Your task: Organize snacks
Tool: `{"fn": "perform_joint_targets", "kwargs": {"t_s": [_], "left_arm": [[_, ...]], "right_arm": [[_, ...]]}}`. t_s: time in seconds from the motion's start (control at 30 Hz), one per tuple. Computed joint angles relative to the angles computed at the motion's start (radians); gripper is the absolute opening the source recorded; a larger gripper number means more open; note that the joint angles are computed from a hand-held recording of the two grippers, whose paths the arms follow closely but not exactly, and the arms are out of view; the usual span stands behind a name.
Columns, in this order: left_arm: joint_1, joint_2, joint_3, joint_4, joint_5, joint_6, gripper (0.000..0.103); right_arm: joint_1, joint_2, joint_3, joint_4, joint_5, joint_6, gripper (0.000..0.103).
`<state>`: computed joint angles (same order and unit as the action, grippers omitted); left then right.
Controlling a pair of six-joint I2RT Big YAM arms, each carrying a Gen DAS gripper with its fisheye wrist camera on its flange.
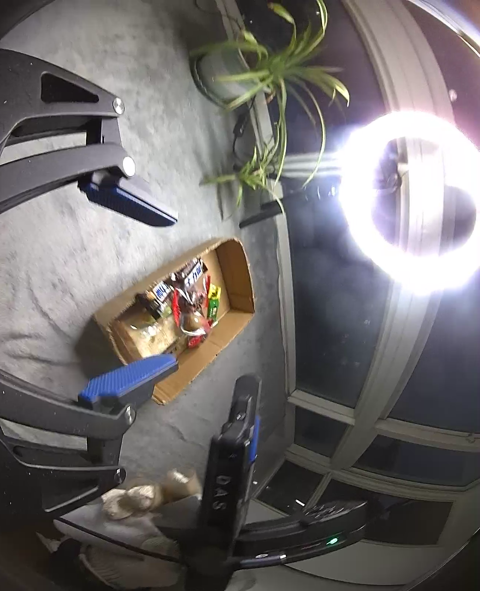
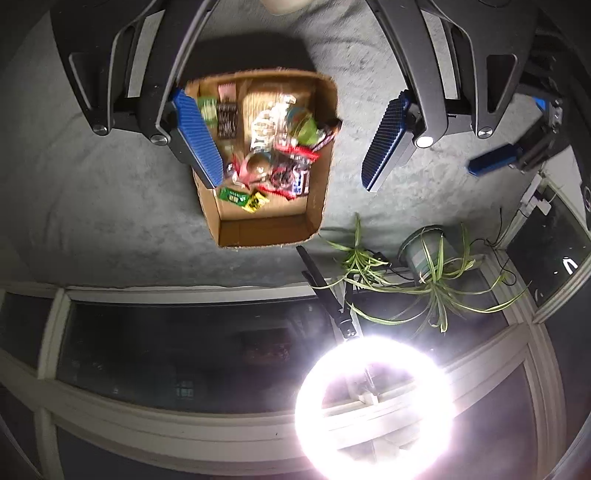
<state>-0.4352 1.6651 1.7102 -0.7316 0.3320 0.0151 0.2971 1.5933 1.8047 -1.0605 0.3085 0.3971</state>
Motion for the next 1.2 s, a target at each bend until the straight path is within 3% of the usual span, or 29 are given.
{"fn": "perform_joint_targets", "kwargs": {"t_s": [0.03, 0.1, 0.23, 0.4, 0.53, 0.7, 1.2], "left_arm": [[0.007, -0.021, -0.021, 0.009, -0.008, -0.01, 0.075], [0.015, -0.052, -0.059, 0.03, -0.013, -0.017, 0.075], [0.019, -0.107, -0.128, 0.049, -0.06, 0.015, 0.079], [0.035, -0.157, -0.187, 0.047, -0.069, 0.02, 0.079], [0.052, -0.179, -0.212, 0.048, -0.064, 0.0, 0.079], [0.061, -0.19, -0.215, 0.05, -0.067, -0.005, 0.079], [0.068, -0.196, -0.215, 0.044, -0.078, 0.006, 0.08]], "right_arm": [[0.019, -0.011, -0.014, -0.006, 0.035, 0.024, 0.095], [0.044, -0.037, -0.048, 0.002, 0.077, 0.052, 0.098], [0.106, -0.045, -0.054, -0.053, 0.183, 0.092, 0.098], [0.176, -0.043, -0.049, -0.125, 0.301, 0.136, 0.098], [0.202, -0.052, -0.054, -0.122, 0.285, 0.154, 0.098], [0.225, -0.044, -0.037, -0.124, 0.327, 0.139, 0.098], [0.225, -0.031, -0.039, -0.089, 0.292, 0.134, 0.098]]}}
